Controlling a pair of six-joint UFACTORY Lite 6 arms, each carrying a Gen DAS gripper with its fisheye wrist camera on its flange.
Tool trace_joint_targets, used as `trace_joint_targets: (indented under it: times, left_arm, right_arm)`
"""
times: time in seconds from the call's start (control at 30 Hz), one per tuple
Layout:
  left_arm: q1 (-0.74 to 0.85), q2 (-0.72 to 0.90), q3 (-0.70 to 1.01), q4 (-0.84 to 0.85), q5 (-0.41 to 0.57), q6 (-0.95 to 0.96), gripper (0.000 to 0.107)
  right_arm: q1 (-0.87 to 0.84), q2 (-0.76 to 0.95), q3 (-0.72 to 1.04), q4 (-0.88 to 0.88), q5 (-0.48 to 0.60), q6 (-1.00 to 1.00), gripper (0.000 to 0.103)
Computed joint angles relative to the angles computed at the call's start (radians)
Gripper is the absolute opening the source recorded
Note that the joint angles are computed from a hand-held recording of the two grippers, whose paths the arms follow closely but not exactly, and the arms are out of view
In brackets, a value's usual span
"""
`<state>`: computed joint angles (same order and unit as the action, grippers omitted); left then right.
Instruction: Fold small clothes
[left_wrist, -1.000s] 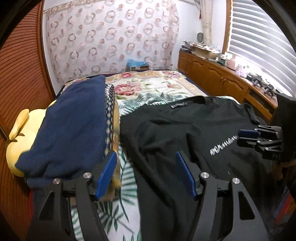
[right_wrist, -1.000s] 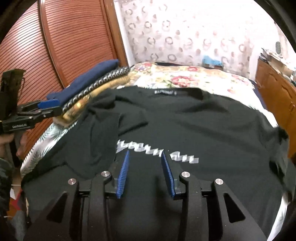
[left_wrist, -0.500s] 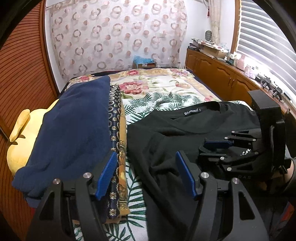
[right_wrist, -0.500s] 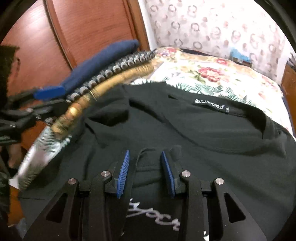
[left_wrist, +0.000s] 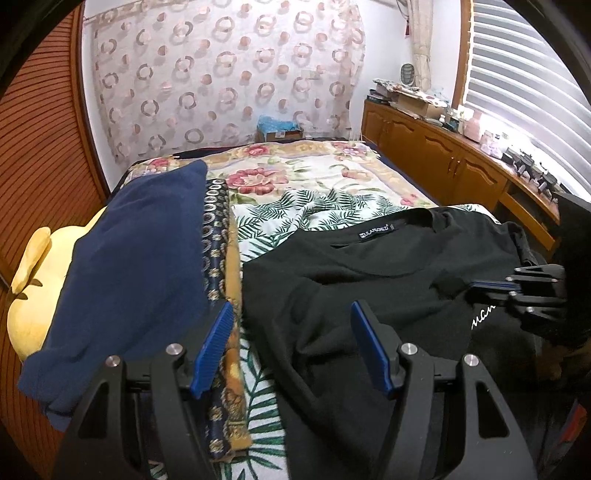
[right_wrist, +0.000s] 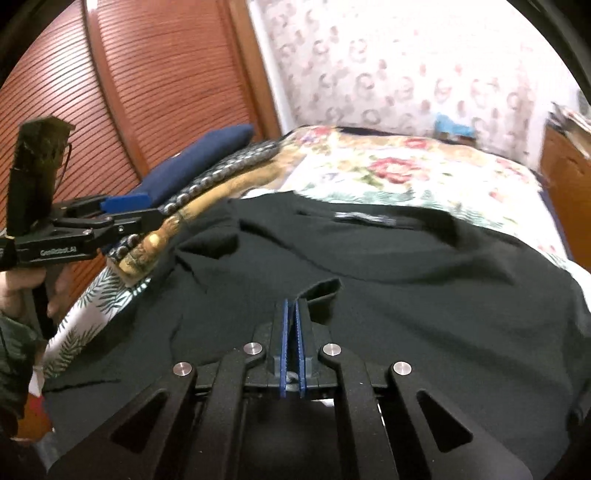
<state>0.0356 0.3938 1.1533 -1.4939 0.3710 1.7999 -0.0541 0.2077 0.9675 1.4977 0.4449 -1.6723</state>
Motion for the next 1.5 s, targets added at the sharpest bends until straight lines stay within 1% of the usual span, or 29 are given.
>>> trace_joint_targets:
  times: [0.17, 0.2, 0.23, 0.27, 0.3, 0.37, 0.4, 0.47, 0.53, 0.63, 0.73, 0.8, 0.83, 0.87, 0.93, 0.97, 1.0, 1.1, 1.17, 1.2, 1.23, 1.27, 1.33, 1.37, 1.4, 1.43, 1.5]
  left_arm:
    - [-0.038, 0.046, 0.064, 0.058, -0.038, -0.064, 0.065]
    - [-0.049, 0.066, 0.093, 0.101, -0.048, -0.109, 0.065]
    - [-0.057, 0.081, 0.112, 0.134, -0.055, -0.143, 0.065]
    - [-0.065, 0.094, 0.128, 0.164, -0.06, -0.173, 0.065]
    - [-0.074, 0.113, 0.152, 0.203, -0.062, -0.21, 0.065]
    - [-0.086, 0.161, 0.211, 0.288, -0.045, -0.297, 0.065]
    - [-0.097, 0.195, 0.252, 0.37, -0.041, -0.382, 0.063]
    - [-0.116, 0.239, 0.301, 0.47, -0.05, -0.484, 0.058]
    - [-0.143, 0.286, 0.353, 0.599, -0.059, -0.611, 0.052]
    - [-0.172, 0.339, 0.405, 0.772, -0.065, -0.772, 0.045]
    - [-0.188, 0.386, 0.444, 0.946, -0.082, -0.951, 0.045]
    - [-0.192, 0.408, 0.463, 0.994, -0.081, -1.006, 0.045]
    - [-0.197, 0.413, 0.466, 1.032, -0.09, -1.042, 0.044]
    - [-0.2, 0.414, 0.465, 1.053, -0.095, -1.059, 0.04]
    - [-0.207, 0.406, 0.456, 1.121, -0.116, -1.124, 0.017]
    - [-0.202, 0.401, 0.454, 1.115, -0.115, -1.117, 0.012]
    - [-0.191, 0.394, 0.458, 1.068, -0.104, -1.073, 0.007]
    - [-0.166, 0.34, 0.425, 0.952, -0.138, -0.973, 0.005]
    - [-0.137, 0.271, 0.381, 0.785, -0.188, -0.834, 0.005]
    - [-0.121, 0.255, 0.384, 0.72, -0.193, -0.785, 0.005]
    - [-0.107, 0.242, 0.386, 0.697, -0.197, -0.775, 0.005]
    - [-0.095, 0.238, 0.396, 0.716, -0.2, -0.8, 0.005]
    - [-0.074, 0.239, 0.415, 0.822, -0.22, -0.909, 0.005]
    - [-0.065, 0.243, 0.424, 0.865, -0.214, -0.957, 0.005]
    - [-0.056, 0.25, 0.437, 0.869, -0.194, -0.962, 0.007]
    - [-0.049, 0.253, 0.44, 0.841, -0.188, -0.935, 0.009]
    - [-0.033, 0.242, 0.418, 0.693, -0.183, -0.786, 0.013]
  right_arm:
    - [-0.079, -0.045, -0.054, -0.038, 0.015, 0.018, 0.001]
    - [-0.09, -0.048, -0.059, -0.043, 0.015, 0.02, 0.003]
    - [-0.099, -0.05, -0.06, -0.051, 0.006, 0.025, 0.006]
    - [-0.105, -0.05, -0.058, -0.065, -0.006, 0.035, 0.019]
    - [-0.118, -0.038, -0.044, -0.087, -0.01, 0.044, 0.028]
    - [-0.14, -0.017, -0.022, -0.101, -0.024, 0.03, 0.03]
    - [-0.147, -0.004, -0.008, -0.106, -0.047, 0.019, 0.032]
    - [-0.165, 0.028, 0.025, -0.154, -0.07, 0.035, 0.035]
    - [-0.178, 0.076, 0.07, -0.23, -0.086, 0.065, 0.035]
    - [-0.185, 0.129, 0.11, -0.277, -0.116, 0.063, 0.035]
    - [-0.203, 0.159, 0.125, -0.26, -0.098, 0.027, 0.038]
    - [-0.207, 0.162, 0.126, -0.264, -0.083, 0.02, 0.043]
    - [-0.206, 0.161, 0.123, -0.265, -0.08, 0.017, 0.045]
    - [-0.202, 0.159, 0.121, -0.268, -0.081, 0.017, 0.048]
    - [-0.196, 0.148, 0.106, -0.256, -0.092, -0.004, 0.049]
    - [-0.193, 0.145, 0.102, -0.253, -0.096, -0.006, 0.05]
    - [-0.194, 0.143, 0.099, -0.25, -0.094, -0.01, 0.05]
    - [-0.195, 0.142, 0.098, -0.252, -0.089, -0.005, 0.051]
    - [-0.195, 0.137, 0.092, -0.25, -0.087, -0.008, 0.051]
    - [-0.194, 0.143, 0.099, -0.254, -0.088, -0.002, 0.051]
    - [-0.195, 0.141, 0.098, -0.254, -0.087, -0.003, 0.051]
    - [-0.205, 0.143, 0.102, -0.262, -0.079, -0.003, 0.051]
    - [-0.206, 0.142, 0.102, -0.263, -0.08, -0.004, 0.051]
    - [-0.205, 0.143, 0.103, -0.264, -0.081, -0.003, 0.051]
    - [-0.204, 0.143, 0.103, -0.264, -0.081, -0.002, 0.051]
    - [-0.205, 0.143, 0.103, -0.265, -0.081, -0.002, 0.051]
    - [-0.204, 0.143, 0.103, -0.263, -0.081, -0.002, 0.052]
